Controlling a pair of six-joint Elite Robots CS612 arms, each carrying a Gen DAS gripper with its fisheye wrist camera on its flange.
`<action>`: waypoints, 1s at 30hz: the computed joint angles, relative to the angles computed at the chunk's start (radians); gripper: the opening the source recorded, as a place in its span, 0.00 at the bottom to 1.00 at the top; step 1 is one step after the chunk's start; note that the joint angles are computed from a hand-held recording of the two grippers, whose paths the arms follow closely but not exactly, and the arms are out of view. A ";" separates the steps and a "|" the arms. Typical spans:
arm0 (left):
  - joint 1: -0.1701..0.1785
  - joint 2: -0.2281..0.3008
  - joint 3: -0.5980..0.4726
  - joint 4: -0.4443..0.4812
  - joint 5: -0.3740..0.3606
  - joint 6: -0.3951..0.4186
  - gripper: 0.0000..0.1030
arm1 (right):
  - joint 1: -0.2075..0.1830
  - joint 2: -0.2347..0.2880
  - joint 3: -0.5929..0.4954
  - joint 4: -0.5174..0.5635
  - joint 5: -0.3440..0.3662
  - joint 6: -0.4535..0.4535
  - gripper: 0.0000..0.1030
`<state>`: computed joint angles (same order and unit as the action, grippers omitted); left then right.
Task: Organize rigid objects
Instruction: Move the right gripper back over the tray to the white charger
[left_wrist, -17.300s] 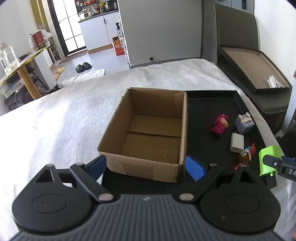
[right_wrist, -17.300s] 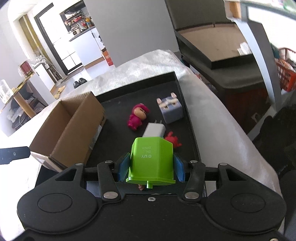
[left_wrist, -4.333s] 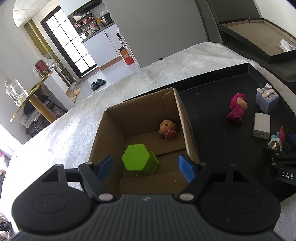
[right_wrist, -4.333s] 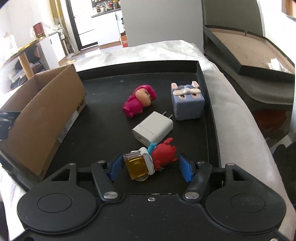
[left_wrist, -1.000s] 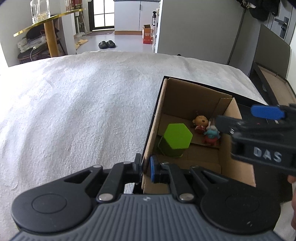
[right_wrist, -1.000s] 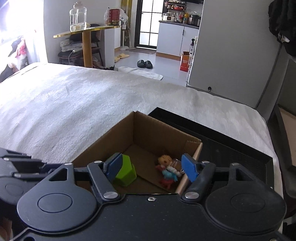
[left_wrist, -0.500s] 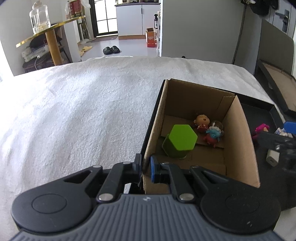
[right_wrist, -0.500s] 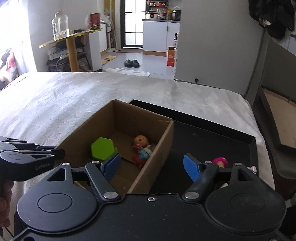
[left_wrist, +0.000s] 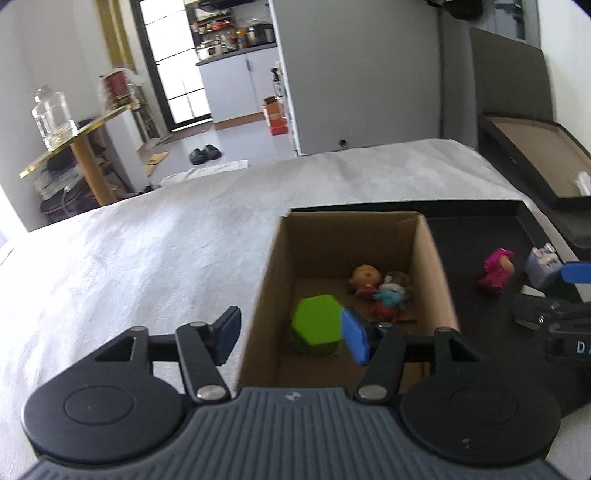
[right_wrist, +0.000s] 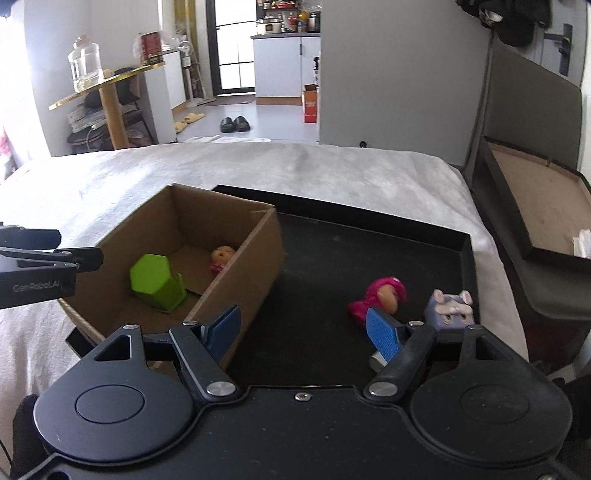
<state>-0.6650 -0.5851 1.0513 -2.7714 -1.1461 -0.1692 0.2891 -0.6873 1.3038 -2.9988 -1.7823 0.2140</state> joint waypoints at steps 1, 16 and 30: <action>-0.002 0.003 -0.004 0.006 -0.003 0.003 0.58 | -0.003 -0.002 0.006 -0.003 0.000 0.004 0.72; -0.023 0.028 -0.049 0.064 0.012 0.079 0.65 | -0.045 0.025 0.059 -0.102 0.033 0.061 0.72; -0.051 0.091 -0.169 0.121 0.126 0.103 0.68 | -0.067 0.043 0.076 -0.108 0.064 0.207 0.68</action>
<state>-0.7159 -0.4941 0.8819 -2.6505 -1.0202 -0.0663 0.2219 -0.6446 1.3795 -3.1072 -1.7187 0.4206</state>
